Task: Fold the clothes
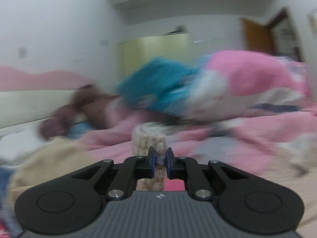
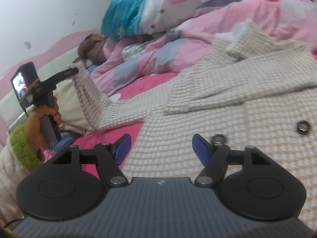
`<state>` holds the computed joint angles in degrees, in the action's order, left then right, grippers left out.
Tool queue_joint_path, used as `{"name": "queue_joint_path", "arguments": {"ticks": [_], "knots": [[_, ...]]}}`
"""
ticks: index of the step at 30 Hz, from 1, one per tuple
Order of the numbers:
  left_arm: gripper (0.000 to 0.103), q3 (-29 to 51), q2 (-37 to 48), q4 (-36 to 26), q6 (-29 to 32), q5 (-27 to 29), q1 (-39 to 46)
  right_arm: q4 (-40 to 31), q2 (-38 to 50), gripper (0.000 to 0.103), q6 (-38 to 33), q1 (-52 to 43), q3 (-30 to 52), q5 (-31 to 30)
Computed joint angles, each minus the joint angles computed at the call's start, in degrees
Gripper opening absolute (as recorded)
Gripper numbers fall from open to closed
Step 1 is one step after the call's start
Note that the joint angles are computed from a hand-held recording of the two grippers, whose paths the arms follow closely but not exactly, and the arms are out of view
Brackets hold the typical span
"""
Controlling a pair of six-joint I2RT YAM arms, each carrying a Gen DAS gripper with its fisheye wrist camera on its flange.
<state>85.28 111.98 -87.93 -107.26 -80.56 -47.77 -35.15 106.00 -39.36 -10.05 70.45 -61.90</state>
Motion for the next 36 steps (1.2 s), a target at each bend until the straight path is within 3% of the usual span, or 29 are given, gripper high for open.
{"name": "queue_joint_path", "arguments": {"ticks": [1, 2, 4, 5, 8, 12, 14, 16, 19, 22, 23, 26, 30, 33, 36], "knots": [[0.011, -1.30, -1.90, 18.85, 19.65, -0.16, -0.51, -0.50, 1.25, 0.068, 0.04, -1.13, 1.08, -0.27], [0.011, -3.04, -2.62, 34.44, 34.43, 0.64, -0.75, -1.10, 2.52, 0.068, 0.06, -2.24, 2.26, -0.53], [0.011, -3.23, 0.46, 56.95, 54.27, 4.35, -1.29, -2.81, 4.88, 0.068, -0.18, -4.32, 4.73, -1.10], [0.011, -1.69, 3.12, 64.10, 60.61, 6.63, -1.47, -3.64, 6.07, 0.068, -0.26, -5.31, 6.03, -1.32], [0.011, 6.46, 13.40, 70.51, 66.17, 14.55, -1.54, -5.35, 9.06, 0.068, -0.48, -7.79, 9.68, -1.05], [0.028, 10.90, 20.29, 71.19, 64.55, 33.22, 0.49, -9.41, 13.63, 0.068, 0.16, -9.46, 16.34, 0.39], [0.032, 6.70, 18.98, 75.07, 63.89, 34.13, -0.25, -13.56, 16.47, 0.068, 0.09, -9.70, 21.15, 0.49], [0.054, 0.12, 15.35, 80.35, 64.33, 31.71, -1.67, -18.16, 19.36, 0.068, -0.08, -9.49, 26.18, 0.38], [0.062, -11.49, 7.36, 87.11, 64.83, 27.63, -3.18, -26.37, 24.46, 0.068, 0.95, -7.44, 35.18, -0.08], [0.062, -15.78, 2.53, 81.64, 58.13, 23.30, -4.80, -37.42, 31.02, 0.068, 1.53, -4.12, 46.49, -1.35], [0.062, -16.17, 1.27, 77.27, 53.56, 22.31, -5.05, -38.64, 32.00, 0.068, 2.61, -2.82, 48.36, -1.24], [0.062, -17.88, -2.50, 66.48, 41.34, 21.03, -4.78, -35.30, 32.55, 0.068, 8.54, 1.64, 49.76, 0.84], [0.062, -22.16, -6.73, 58.32, 26.61, 22.56, -1.66, -35.07, 37.37, 0.067, 15.54, 6.83, 57.22, 3.68], [0.062, -25.99, -9.23, 55.62, 19.17, 23.17, 0.21, -32.35, 39.11, 0.067, 19.34, 9.82, 59.11, 6.82], [0.062, -29.30, -10.70, 56.48, 17.53, 25.39, 2.49, -30.46, 40.69, 0.065, 22.51, 12.05, 60.22, 8.58]]}}
